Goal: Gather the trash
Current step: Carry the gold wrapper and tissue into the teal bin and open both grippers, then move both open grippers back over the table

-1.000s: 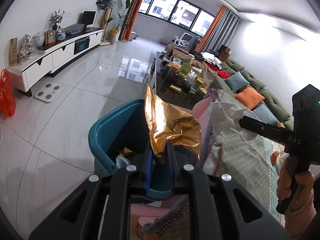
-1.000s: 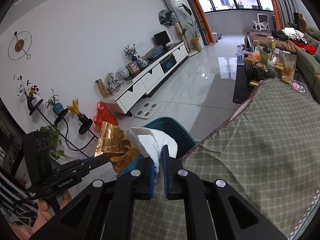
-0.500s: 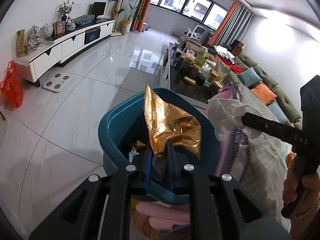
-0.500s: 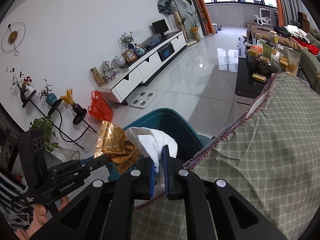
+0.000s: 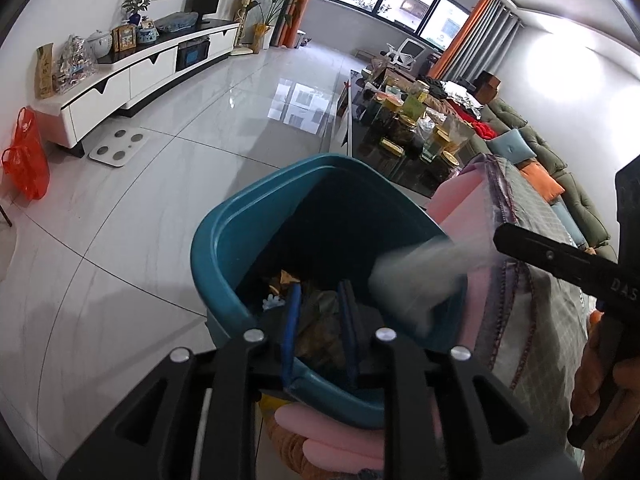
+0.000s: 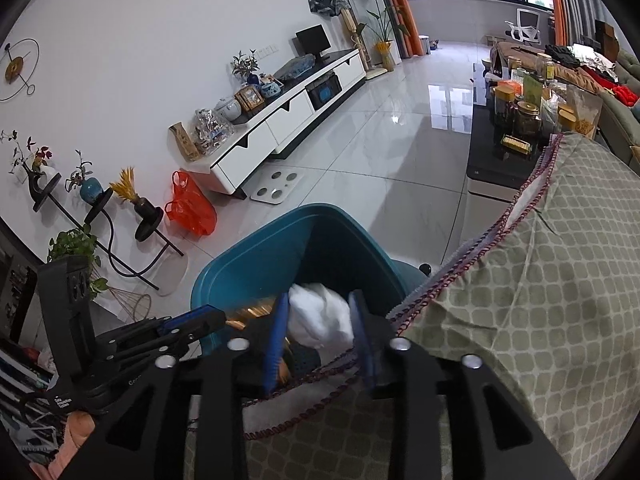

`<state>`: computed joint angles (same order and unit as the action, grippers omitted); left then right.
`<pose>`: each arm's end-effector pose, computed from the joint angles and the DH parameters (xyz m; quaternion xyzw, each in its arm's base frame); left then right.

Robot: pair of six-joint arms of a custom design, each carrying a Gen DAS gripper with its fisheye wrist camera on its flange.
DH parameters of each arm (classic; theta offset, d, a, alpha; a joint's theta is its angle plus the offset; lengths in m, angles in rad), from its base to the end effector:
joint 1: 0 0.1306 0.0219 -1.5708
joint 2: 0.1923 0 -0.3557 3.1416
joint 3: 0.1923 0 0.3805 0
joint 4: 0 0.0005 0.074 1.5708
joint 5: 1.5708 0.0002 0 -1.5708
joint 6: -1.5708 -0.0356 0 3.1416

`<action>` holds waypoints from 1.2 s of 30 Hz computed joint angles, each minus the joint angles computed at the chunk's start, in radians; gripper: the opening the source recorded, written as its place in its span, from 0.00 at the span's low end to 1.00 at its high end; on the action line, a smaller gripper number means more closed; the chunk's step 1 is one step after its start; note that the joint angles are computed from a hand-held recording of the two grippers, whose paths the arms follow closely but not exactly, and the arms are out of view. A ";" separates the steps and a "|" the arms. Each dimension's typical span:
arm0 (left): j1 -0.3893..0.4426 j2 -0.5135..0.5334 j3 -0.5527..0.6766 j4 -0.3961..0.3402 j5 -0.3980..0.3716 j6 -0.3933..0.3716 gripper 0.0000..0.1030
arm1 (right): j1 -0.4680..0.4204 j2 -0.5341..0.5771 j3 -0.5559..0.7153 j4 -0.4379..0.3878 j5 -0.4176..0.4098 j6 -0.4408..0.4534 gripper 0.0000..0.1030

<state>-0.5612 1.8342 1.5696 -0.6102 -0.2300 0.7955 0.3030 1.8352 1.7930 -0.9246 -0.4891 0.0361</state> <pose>0.5249 -0.3210 0.2670 -0.1480 0.9229 -0.1286 0.3314 0.5856 0.2001 0.3469 -0.2273 0.9009 0.2675 0.2553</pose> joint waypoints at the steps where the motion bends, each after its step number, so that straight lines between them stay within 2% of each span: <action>1: 0.000 0.001 0.000 0.001 -0.003 0.004 0.29 | -0.001 -0.001 -0.001 0.000 -0.004 -0.001 0.34; 7: -0.008 -0.014 -0.015 0.030 -0.017 0.005 0.31 | -0.012 -0.034 -0.033 0.024 -0.029 -0.008 0.34; 13: -0.048 -0.071 -0.062 0.107 -0.067 -0.061 0.46 | -0.040 -0.135 -0.137 0.095 -0.073 -0.010 0.38; 15: -0.074 -0.085 -0.066 0.132 -0.092 -0.101 0.53 | -0.055 -0.174 -0.175 0.117 -0.085 -0.009 0.44; 17: -0.108 -0.092 -0.054 0.151 -0.124 -0.147 0.68 | -0.076 -0.228 -0.230 0.150 -0.088 -0.009 0.47; 19: -0.136 -0.089 -0.035 0.167 -0.142 -0.193 0.75 | -0.102 -0.282 -0.282 0.176 -0.093 -0.004 0.49; 20: -0.154 -0.087 -0.028 0.179 -0.155 -0.217 0.86 | -0.115 -0.313 -0.313 0.194 -0.087 -0.003 0.53; 22: -0.184 -0.080 -0.016 0.208 -0.180 -0.245 0.97 | -0.146 -0.361 -0.357 0.207 -0.087 0.010 0.57; 23: -0.195 -0.075 -0.007 0.219 -0.179 -0.257 0.97 | -0.171 -0.399 -0.393 0.221 -0.087 0.016 0.59; 27: -0.247 -0.027 0.058 0.238 -0.119 -0.310 0.97 | -0.268 -0.502 -0.487 0.249 -0.089 0.005 0.63; 29: -0.270 0.013 0.107 0.244 -0.039 -0.329 0.97 | -0.320 -0.536 -0.513 0.239 -0.097 0.007 0.68; 36: -0.362 0.187 0.355 0.177 0.113 -0.469 0.97 | -0.536 -0.650 -0.603 0.227 -0.060 0.012 0.71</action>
